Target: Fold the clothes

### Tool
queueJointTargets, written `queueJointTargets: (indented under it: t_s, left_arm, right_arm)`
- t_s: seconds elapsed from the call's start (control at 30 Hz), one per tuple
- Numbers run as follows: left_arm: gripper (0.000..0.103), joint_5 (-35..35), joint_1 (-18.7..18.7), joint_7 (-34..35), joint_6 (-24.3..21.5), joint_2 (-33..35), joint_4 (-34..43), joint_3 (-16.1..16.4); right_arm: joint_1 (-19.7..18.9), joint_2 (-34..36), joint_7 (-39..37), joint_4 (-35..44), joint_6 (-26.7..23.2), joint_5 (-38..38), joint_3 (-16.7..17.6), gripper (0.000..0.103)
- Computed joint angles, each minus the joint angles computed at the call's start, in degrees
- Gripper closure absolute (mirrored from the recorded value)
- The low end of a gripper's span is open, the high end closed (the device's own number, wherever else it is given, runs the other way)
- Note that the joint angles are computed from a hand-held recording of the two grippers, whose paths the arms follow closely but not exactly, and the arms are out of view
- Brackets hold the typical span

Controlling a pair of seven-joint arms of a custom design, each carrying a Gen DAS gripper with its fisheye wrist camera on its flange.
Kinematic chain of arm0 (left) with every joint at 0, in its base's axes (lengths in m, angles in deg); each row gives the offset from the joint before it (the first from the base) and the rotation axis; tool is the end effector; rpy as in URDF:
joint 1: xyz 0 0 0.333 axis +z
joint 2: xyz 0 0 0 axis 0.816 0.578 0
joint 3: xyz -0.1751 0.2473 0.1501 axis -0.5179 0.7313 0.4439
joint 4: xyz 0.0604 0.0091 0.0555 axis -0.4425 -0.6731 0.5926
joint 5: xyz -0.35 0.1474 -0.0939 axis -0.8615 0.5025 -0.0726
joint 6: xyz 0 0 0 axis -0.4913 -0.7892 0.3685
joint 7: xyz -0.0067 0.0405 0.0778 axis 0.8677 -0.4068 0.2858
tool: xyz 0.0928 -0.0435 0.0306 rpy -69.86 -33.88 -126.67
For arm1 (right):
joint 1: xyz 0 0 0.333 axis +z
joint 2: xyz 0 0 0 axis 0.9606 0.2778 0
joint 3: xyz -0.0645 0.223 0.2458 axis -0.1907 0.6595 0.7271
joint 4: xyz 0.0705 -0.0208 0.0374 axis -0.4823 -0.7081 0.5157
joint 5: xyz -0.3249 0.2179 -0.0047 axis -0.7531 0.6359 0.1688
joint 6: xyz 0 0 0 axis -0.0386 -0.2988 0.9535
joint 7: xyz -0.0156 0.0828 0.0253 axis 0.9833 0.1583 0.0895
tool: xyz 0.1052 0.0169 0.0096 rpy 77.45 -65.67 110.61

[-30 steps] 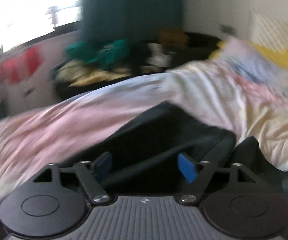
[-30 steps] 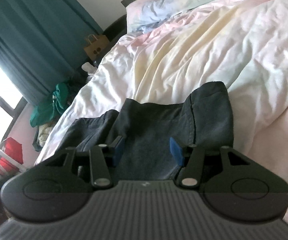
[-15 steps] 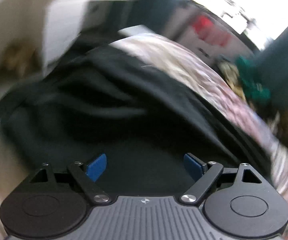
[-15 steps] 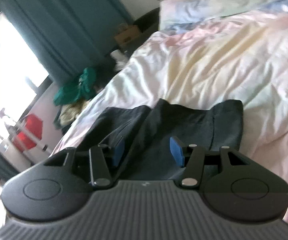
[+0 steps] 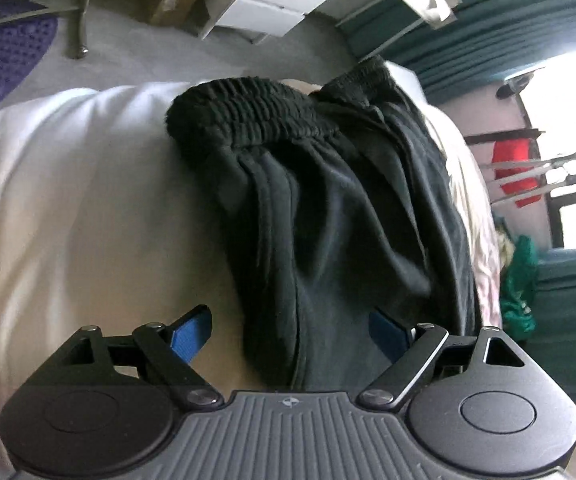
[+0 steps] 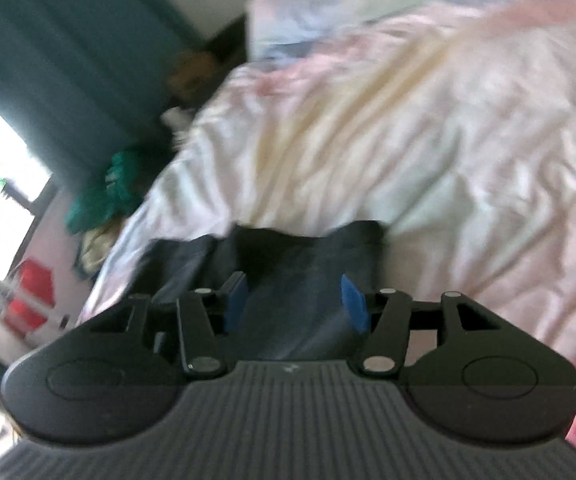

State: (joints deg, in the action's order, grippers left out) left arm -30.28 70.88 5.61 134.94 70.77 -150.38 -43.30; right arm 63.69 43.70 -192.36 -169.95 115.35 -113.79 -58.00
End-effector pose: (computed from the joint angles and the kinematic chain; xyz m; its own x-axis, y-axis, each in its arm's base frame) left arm 0.6022 0.1680 0.4911 0.5748 -0.4942 0.6522 -0.5080 -0.8403 -0.1890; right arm 0.5507 -0.1339 0.4762 -0.7530 -0.2901 -0.5906 0.0968 0.8390 -0.5355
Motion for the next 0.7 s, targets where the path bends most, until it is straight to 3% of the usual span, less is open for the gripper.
queueJointTargets:
  t_s: [0.07,0.1,0.2,0.3,0.4,0.47,0.57,0.63,0.67,0.7]
  left_arm:
    - [0.02,-5.07,0.33,5.41,2.67,0.87,-0.11,-1.01]
    - [0.023,-9.86,1.14,9.02,1.94,1.45,0.47,-1.61]
    - [0.023,-19.45,2.45,16.57,0.24,2.17,1.21,-2.21]
    - [0.023,-27.76,3.15,22.69,-0.91,1.56,0.54,-2.02]
    - [0.025,-33.38,3.21,26.07,-2.56,2.03,0.83,-1.39]
    - [0.029,-34.42,2.99,26.97,-2.98,2.6,1.17,-1.05]
    - [0.056,-30.12,2.53,24.3,-3.35,3.84,2.13,-0.68]
    - [0.074,-29.36,2.43,24.4,-2.71,4.66,2.66,-1.05]
    - [0.088,-29.9,2.38,24.94,-1.97,5.47,3.36,-1.4]
    - [0.092,-30.16,2.37,25.53,-1.06,5.56,3.47,-1.69]
  right_arm:
    - [-0.31,-0.13,1.88,-0.75,-0.82,-0.08,-0.29,0.045]
    - [-0.55,0.0,3.92,-0.87,-0.43,-1.65,-0.48,0.044]
    - [-1.5,1.79,10.89,-0.08,4.15,-7.36,-1.46,0.029]
    - [-2.14,5.96,3.71,1.61,11.07,-0.22,-2.22,0.029]
    - [-5.14,8.75,-15.67,1.52,11.43,19.71,2.33,0.029]
    - [-3.43,9.98,-18.27,3.32,8.58,20.23,1.39,0.029]
    - [0.62,11.34,-15.51,5.35,6.96,16.0,-2.7,0.031]
    - [2.18,12.08,-14.74,5.89,7.68,15.76,-4.69,0.067]
    - [2.97,12.39,-14.56,6.12,7.88,15.71,-5.63,0.077]
    - [3.81,12.32,-15.26,6.21,7.21,15.76,-6.3,0.09]
